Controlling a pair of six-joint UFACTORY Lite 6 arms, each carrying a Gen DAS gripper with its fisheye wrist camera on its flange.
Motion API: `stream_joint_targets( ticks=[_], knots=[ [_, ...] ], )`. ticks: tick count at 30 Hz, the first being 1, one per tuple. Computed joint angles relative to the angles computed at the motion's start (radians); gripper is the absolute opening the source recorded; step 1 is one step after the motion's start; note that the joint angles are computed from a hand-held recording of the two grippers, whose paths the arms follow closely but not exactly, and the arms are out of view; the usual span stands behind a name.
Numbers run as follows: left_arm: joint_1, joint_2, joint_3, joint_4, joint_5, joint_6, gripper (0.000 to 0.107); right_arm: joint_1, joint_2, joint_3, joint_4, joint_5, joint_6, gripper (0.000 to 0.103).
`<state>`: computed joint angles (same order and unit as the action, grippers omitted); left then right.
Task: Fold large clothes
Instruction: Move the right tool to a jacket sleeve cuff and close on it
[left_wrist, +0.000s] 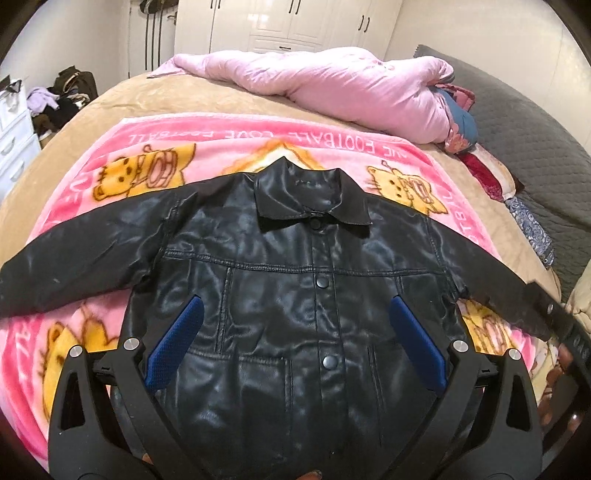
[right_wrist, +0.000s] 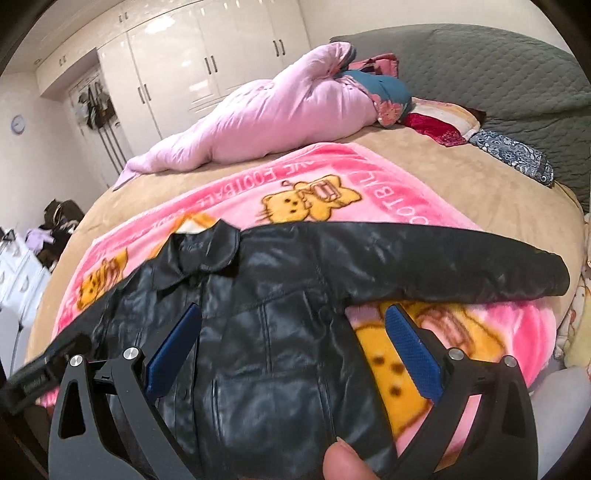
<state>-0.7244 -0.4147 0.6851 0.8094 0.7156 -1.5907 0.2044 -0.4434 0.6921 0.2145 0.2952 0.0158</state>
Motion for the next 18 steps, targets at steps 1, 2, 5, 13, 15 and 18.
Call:
stream_joint_targets(
  ticks=[1,2,5,13,15,18],
  knots=[
    [0.017,0.005,0.001,-0.004,-0.016,0.015,0.094,-0.004,0.03,0.021,0.002,-0.013,0.004,0.099],
    [0.038,0.026,0.012,-0.009,-0.038,0.036,0.094,-0.008,0.069,0.049,-0.01,-0.032,0.028,0.099],
    [0.091,0.082,0.04,-0.008,-0.092,0.072,0.094,-0.02,0.17,0.122,-0.012,-0.067,0.061,0.099],
    [0.205,0.205,0.079,0.02,-0.258,0.137,0.094,-0.076,0.496,0.368,0.009,-0.116,0.148,0.099],
    [0.224,0.23,0.083,0.042,-0.287,0.126,0.094,-0.098,0.535,0.389,0.052,-0.131,0.107,0.099],
    [0.239,0.273,0.09,0.105,-0.332,0.081,0.094,-0.139,0.585,0.402,0.12,-0.156,0.037,0.099]
  ],
)
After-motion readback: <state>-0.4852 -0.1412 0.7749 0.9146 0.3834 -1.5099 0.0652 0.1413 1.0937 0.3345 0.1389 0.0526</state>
